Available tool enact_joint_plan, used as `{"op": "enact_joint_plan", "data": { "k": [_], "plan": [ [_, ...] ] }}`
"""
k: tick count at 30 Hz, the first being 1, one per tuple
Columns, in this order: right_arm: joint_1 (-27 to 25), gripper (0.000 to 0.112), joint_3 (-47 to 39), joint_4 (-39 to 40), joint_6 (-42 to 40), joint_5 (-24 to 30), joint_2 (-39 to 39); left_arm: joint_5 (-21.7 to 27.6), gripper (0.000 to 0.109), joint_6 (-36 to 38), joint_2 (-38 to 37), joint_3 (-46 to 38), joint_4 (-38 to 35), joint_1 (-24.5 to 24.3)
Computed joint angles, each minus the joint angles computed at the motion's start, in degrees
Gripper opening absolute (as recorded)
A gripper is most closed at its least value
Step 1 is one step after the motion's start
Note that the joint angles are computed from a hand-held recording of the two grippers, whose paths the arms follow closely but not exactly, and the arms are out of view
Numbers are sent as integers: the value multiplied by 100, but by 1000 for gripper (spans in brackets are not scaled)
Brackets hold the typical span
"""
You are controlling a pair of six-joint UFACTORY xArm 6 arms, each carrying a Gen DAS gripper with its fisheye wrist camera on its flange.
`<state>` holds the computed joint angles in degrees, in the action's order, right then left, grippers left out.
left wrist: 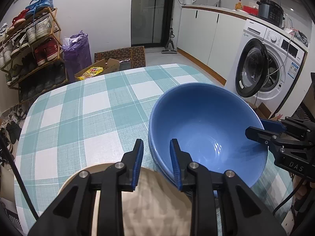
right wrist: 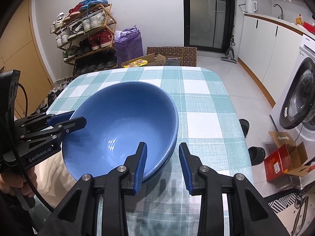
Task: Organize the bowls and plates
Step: 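Open both tools to release the darker blue bowl, then move both tools to the rim of the nested blue bowls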
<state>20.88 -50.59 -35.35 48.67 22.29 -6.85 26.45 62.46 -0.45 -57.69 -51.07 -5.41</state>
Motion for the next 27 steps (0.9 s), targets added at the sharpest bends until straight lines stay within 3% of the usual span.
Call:
{"op": "enact_joint_plan", "data": {
  "k": [4,6,9,16,17,18,20,27],
  "plan": [
    [-32,40,9,88,-58,-63,9,31,31,-34,9,-14,12,25],
    [-73,46,79,153,-78,-190,-36,16,43,-80,15,-16,32,41],
    [-133,49,195,361,-245,-413,-113,44,49,-108,21,-36,21,64],
    [-275,70,374,624,-300,-777,-160,311,55,-237,95,-131,122,101],
    [-285,75,385,636,-289,-818,-148,344,64,-205,98,-136,94,104],
    [-294,76,389,643,-285,-836,-138,362,80,-172,98,-137,39,107],
    [-310,81,388,633,-256,-853,-109,277,91,-27,66,-105,-222,95],
    [-404,95,394,867,-327,-1029,25,596,103,-230,239,-319,-220,176]
  ]
}}
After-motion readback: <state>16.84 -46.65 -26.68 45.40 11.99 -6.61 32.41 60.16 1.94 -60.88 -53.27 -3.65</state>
